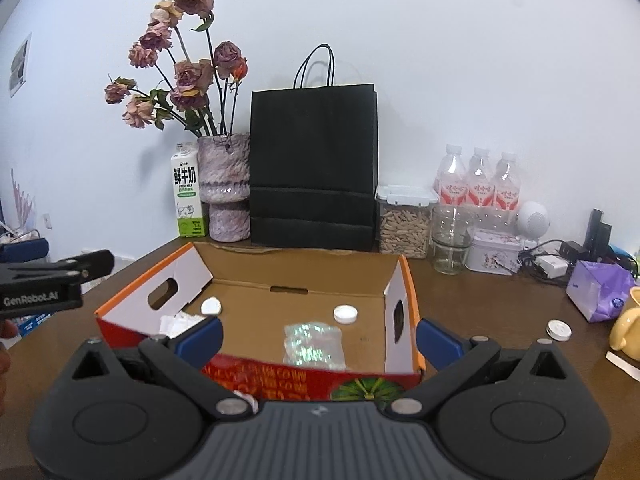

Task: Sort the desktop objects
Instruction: 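Withdraw both grippers from the box toward the plush toy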

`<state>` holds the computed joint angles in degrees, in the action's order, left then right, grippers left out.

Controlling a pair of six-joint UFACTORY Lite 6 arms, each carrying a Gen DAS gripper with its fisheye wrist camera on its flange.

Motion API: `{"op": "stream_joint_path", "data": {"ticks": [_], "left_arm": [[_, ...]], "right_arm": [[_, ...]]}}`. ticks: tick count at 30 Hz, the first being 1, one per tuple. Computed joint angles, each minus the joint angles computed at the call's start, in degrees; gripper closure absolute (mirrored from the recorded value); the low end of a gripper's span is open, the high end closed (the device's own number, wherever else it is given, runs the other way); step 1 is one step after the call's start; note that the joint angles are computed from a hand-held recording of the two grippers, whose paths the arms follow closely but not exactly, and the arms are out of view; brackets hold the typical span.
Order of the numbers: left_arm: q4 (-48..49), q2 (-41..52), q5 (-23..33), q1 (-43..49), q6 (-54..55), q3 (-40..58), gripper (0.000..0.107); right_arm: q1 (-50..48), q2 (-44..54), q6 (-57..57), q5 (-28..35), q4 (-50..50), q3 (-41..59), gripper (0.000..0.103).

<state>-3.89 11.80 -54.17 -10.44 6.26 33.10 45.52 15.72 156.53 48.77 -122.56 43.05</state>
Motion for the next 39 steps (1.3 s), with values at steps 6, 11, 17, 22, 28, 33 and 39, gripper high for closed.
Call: {"op": "stream_joint_path", "data": {"ticks": [6, 11, 17, 22, 28, 33, 39], "left_arm": [[2.0, -3.2, -1.4, 1.3, 0.0, -6.5, 0.004], [3.3, -6.2, -0.8, 3.4, -1.3, -10.7, 0.004], [4.2, -10.2, 0.7, 6.2, -2.8, -15.6, 0.004], [7.0, -14.8, 2.7, 8.8, -4.7, -20.3, 0.004], [6.8, -17.9, 2.5, 7.7, -3.9, -24.9, 0.004], [6.4, -18.9, 1.1, 6.5, -4.3, -28.1, 0.004], [4.5, -20.6, 0.9, 5.3, -3.1, -30.5, 0.004]], "right_arm": [[3.3, -3.7, 1.3, 1.1, 2.6, -6.2, 0.000], [6.9, -5.4, 3.0, 2.0, 5.2, -10.5, 0.000], [11.3, -6.9, 4.7, 2.0, 9.6, -14.7, 0.000], [14.8, -7.1, 6.8, 1.8, 12.9, -16.7, 0.000], [19.2, -6.2, 8.0, 2.6, 14.9, -16.5, 0.000], [23.0, -4.1, 8.0, 3.9, 17.2, -15.3, 0.000], [27.0, -3.9, 8.5, 4.7, 19.6, -15.1, 0.000]]}}
